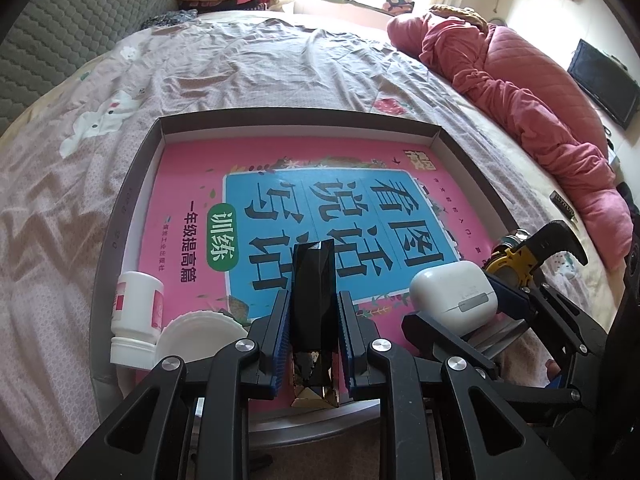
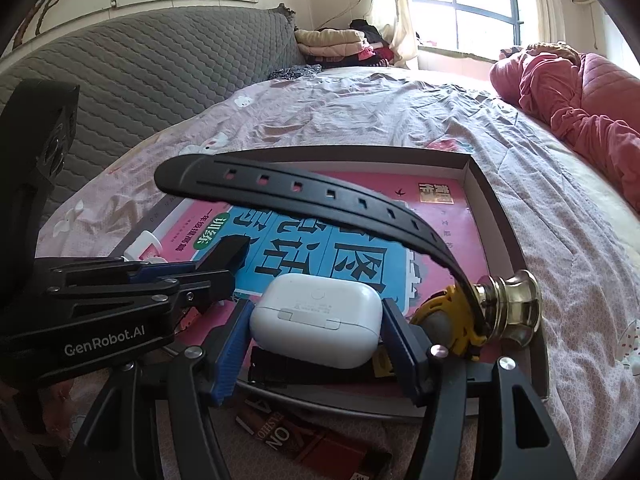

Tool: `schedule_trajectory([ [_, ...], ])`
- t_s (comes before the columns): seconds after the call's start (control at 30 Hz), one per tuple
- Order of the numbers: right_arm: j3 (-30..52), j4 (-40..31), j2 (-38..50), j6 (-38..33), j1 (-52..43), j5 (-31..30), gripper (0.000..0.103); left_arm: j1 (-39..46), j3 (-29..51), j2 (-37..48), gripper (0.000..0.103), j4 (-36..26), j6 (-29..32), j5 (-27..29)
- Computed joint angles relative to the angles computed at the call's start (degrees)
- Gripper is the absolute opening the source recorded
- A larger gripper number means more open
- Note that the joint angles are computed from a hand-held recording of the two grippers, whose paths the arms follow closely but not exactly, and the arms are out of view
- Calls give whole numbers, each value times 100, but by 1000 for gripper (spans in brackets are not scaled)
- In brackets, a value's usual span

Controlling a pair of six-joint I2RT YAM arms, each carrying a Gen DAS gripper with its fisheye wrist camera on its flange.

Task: Organize rigid objects
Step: 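Set the black-and-gold item in the box with the left tool while the right tool releases the case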

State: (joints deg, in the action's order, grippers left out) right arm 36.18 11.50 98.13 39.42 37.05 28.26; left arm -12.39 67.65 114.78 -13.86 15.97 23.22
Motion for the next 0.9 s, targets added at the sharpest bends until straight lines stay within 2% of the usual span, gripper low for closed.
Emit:
schedule_trajectory([
  [0.43, -180, 116, -205, -28, 133, 135, 64, 4, 49, 10, 22, -93, 30, -3],
  [0.9, -658, -69, -912, 370, 643, 818, 65, 91, -117, -129, 22, -204, 137, 115],
])
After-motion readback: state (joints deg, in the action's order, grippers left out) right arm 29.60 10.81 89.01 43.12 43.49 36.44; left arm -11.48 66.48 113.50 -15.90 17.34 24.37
